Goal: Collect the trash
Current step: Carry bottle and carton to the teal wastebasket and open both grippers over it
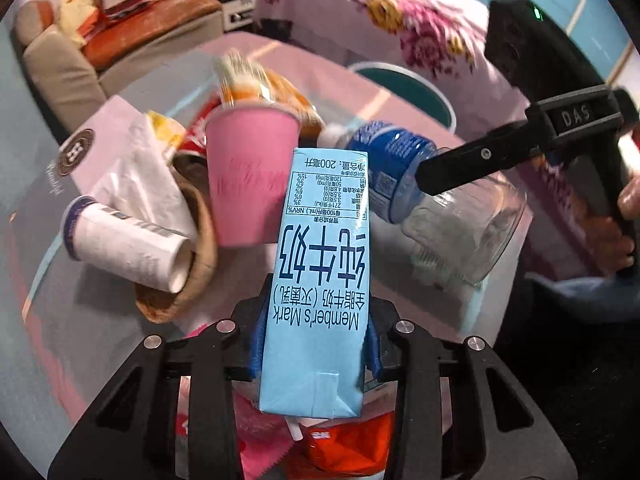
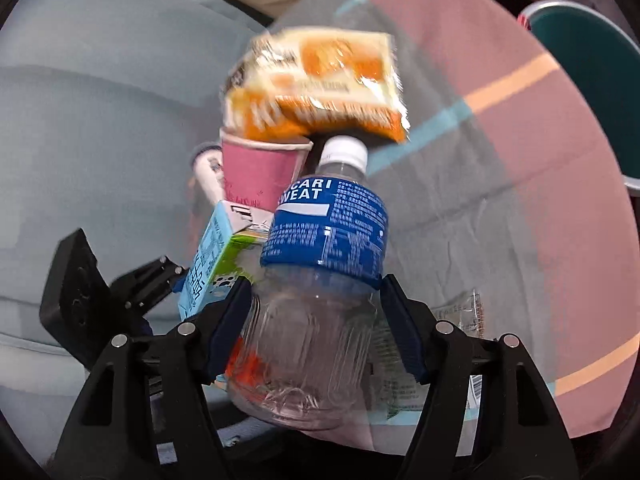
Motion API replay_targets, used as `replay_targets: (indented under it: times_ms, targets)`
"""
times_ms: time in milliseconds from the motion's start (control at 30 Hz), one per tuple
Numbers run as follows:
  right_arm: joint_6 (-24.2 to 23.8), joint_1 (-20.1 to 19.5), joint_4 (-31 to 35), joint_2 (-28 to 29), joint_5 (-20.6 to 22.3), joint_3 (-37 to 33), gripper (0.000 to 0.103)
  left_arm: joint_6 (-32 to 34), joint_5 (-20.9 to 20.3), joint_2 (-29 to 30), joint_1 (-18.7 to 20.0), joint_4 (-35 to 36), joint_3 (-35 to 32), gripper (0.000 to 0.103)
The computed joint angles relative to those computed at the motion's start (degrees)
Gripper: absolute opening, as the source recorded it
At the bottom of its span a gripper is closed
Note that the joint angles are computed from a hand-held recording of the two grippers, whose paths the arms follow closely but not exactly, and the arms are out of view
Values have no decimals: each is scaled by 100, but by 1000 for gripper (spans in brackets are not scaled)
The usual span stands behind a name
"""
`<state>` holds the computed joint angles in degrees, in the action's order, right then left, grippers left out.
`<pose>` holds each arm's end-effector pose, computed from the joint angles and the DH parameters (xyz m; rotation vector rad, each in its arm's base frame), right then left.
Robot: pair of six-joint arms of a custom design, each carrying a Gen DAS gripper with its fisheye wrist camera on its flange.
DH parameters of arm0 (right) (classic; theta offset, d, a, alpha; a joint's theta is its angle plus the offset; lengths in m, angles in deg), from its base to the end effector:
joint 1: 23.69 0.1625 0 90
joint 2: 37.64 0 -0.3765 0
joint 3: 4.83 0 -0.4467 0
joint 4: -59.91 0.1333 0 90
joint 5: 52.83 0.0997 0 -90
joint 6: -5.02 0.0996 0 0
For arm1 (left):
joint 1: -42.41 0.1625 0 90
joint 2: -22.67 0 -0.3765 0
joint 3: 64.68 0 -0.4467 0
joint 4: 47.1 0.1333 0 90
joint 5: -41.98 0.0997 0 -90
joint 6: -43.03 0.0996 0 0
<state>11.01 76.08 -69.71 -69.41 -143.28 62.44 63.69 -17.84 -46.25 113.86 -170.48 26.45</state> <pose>0.2647 -0.7564 0.0092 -0.1030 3.1358 -0.1135 -0.0372 -0.6873 0.2798 0.8084 2.4740 -0.2415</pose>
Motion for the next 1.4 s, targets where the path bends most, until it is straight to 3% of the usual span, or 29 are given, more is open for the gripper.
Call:
replay_targets:
  times_ms: [233, 367, 667, 933, 1233, 1400]
  targets:
    - [-39, -92, -363, -298, 127, 323, 63, -441, -107, -46, -89, -259, -17, 38]
    - [-55, -74, -580, -485, -71, 511, 63, -613, 4, 36, -186, -318, -50, 38]
    - [-24, -333, -1312, -1291, -116, 1156, 63, -876, -163, 627, -365, -609, -526, 38]
    - [241, -772, -1847, -1546, -183, 1132, 63, -1109, -360, 2021, -608, -398, -1818, 38]
    - [405, -1245, -1591, -1350, -248, 605, 63, -1353, -347, 3941, -626, 603, -3878, 38]
    - [418, -1372, -1388, -1237, -291, 401, 63, -1489, -324, 4571, -601, 944, -4650, 39]
